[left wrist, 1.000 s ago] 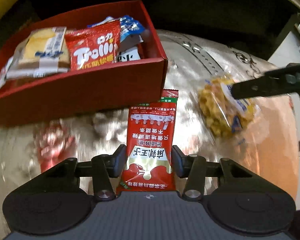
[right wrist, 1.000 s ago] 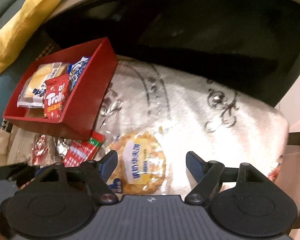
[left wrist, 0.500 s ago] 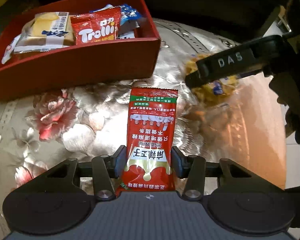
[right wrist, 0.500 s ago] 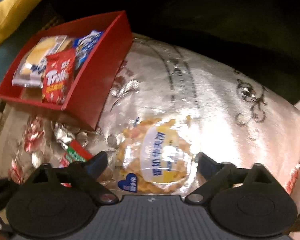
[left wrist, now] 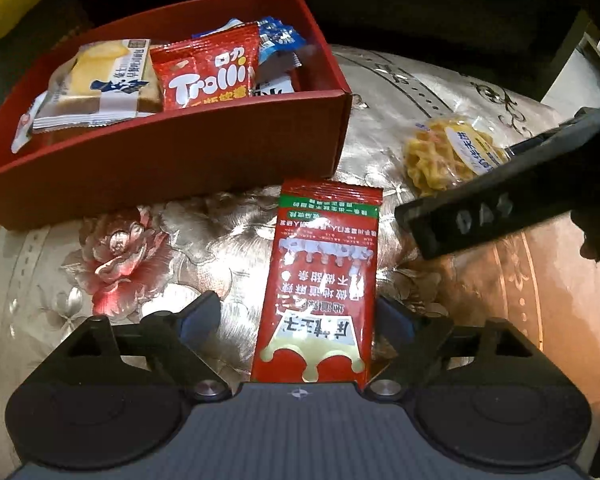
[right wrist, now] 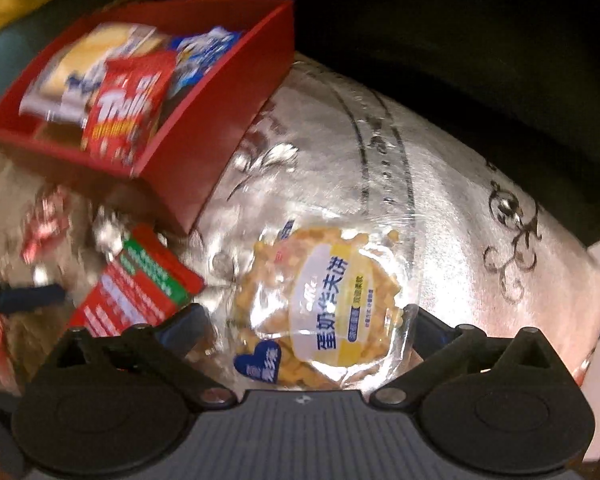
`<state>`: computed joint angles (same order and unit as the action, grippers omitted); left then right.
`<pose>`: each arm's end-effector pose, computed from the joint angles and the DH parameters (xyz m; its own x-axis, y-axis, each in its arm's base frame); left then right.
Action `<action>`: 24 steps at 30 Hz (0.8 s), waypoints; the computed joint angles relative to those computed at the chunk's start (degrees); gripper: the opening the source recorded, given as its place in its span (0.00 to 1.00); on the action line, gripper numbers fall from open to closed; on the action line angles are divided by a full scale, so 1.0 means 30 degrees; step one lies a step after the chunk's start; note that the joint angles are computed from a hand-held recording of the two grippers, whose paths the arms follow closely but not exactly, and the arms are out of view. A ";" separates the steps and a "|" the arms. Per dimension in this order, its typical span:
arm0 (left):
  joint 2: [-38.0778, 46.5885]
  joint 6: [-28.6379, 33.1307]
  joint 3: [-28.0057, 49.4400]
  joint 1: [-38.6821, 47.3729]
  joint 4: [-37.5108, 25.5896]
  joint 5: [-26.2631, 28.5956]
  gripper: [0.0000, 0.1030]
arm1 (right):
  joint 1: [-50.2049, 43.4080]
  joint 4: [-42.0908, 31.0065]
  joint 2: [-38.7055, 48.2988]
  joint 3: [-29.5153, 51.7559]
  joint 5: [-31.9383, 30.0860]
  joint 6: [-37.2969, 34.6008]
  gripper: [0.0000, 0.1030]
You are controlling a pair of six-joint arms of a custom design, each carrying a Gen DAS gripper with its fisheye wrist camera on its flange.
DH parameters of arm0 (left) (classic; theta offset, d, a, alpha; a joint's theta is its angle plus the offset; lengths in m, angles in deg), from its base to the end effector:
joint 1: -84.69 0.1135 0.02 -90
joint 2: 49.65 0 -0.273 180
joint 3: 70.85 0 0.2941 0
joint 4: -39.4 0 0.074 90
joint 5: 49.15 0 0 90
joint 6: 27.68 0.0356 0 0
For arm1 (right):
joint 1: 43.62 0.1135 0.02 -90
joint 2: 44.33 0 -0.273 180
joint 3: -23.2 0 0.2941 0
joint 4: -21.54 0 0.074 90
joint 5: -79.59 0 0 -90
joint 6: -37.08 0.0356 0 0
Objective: Organize snacks
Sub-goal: 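Grasp the red spicy-strip packet with the left tool while the right tool grasps the waffle-cookie bag, then lift and carry the spicy-strip packet and waffle-cookie bag over the red box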
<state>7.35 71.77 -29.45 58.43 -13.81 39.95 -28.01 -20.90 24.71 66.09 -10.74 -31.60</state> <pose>0.1744 -0.0854 0.1612 -0.7530 0.5546 -0.3542 0.5687 0.8193 0.0738 0.2179 0.0611 0.1368 -0.9339 0.1166 -0.3381 0.0734 0.9877 0.1377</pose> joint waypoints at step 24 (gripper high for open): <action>-0.5172 0.1498 0.1125 0.3835 -0.4250 0.2700 0.55 | 0.3916 -0.4461 -0.8073 -0.0139 0.3220 0.4537 0.71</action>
